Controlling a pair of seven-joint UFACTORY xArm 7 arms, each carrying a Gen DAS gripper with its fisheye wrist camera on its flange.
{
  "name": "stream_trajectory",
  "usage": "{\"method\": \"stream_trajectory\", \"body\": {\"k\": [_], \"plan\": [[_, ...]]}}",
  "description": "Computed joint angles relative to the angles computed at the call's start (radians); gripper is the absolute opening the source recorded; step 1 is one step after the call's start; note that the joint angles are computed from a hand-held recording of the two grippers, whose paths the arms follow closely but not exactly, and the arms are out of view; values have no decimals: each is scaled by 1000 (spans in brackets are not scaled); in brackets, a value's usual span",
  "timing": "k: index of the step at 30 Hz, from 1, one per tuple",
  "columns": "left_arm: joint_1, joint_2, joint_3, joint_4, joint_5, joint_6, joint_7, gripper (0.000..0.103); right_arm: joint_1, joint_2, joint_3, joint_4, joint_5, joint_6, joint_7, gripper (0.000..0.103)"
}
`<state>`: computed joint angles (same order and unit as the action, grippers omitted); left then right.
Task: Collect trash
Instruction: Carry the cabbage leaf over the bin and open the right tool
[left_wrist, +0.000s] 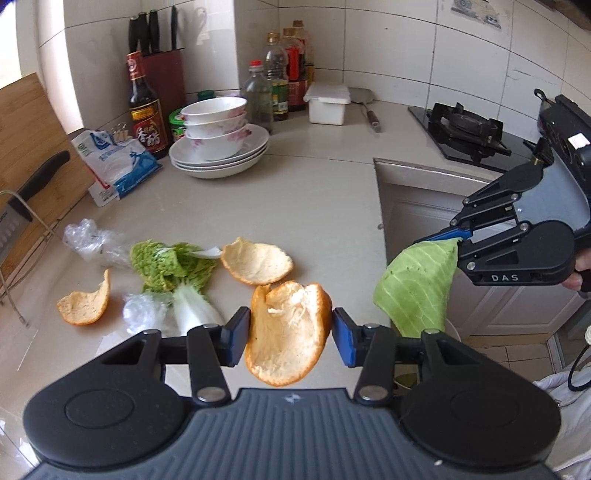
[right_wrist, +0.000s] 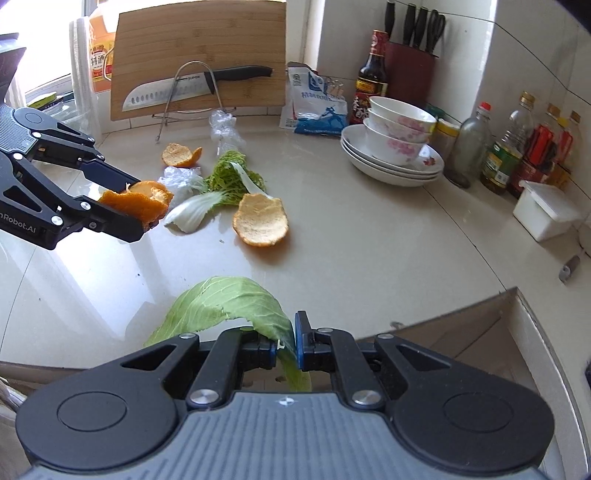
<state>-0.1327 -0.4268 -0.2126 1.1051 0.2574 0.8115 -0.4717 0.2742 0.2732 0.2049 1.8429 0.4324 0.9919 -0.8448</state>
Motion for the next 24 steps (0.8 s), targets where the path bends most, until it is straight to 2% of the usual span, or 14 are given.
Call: {"method": "stream_trajectory", "body": {"k": [12,24], "plan": [[-91,192,-26,153,-3,-69,19,46,-83,-93,-73,-205,-40,-60,61,12],[-181,368,-11,306,58,-81,3,46,-133,-32,-99,-282,-115,-114,138,12]]}}
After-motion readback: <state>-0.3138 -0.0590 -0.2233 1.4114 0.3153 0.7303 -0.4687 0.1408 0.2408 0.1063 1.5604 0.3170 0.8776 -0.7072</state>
